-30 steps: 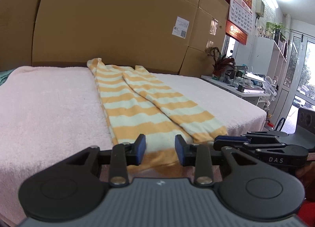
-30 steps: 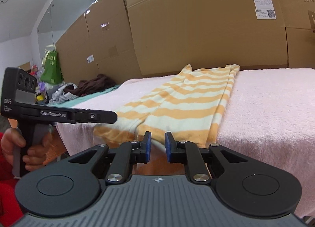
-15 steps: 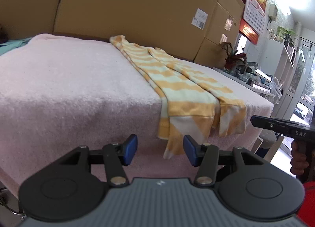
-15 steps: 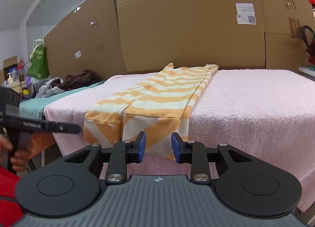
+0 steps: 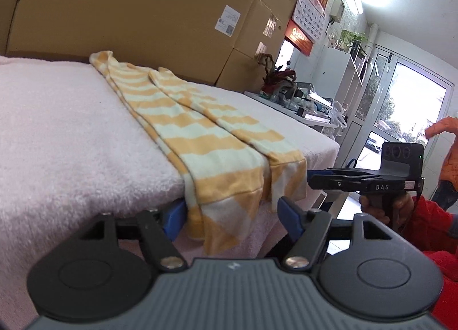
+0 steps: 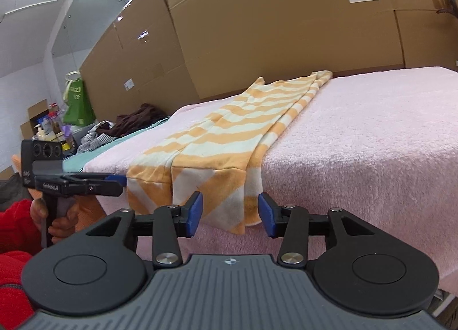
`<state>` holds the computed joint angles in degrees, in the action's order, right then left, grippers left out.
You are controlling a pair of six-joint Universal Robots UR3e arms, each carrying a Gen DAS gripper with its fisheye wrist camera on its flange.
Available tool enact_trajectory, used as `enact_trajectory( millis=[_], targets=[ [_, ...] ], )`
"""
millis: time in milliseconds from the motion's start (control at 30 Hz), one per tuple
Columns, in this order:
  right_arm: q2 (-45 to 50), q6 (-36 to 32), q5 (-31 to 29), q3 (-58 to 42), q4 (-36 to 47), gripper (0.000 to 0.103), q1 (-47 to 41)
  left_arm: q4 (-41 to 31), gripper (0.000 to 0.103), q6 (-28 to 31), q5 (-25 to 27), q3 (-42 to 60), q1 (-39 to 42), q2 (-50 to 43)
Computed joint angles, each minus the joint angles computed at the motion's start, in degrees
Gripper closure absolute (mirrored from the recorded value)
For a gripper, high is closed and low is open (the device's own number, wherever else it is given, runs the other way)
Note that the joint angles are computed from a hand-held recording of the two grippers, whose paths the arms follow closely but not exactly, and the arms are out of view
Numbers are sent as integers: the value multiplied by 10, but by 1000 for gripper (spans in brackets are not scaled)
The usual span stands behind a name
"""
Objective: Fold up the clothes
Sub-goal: 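Close the right gripper on the shirt end while the left gripper grasps beside it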
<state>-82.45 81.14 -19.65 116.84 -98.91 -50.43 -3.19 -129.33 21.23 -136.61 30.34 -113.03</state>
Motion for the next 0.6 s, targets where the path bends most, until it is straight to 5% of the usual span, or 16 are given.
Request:
enact_trajectory(
  millis=[333, 500, 600],
  targets=[
    [100, -16, -14, -133, 91, 46, 41, -95, 28, 16, -15, 36, -22, -1],
    [123, -76, -27, -184, 194, 48, 44, -74, 48, -9, -25, 50, -23, -30],
    [128, -93, -31, -188, 212, 48, 39, -154, 51, 16, -40, 64, -12, -27]
  ],
)
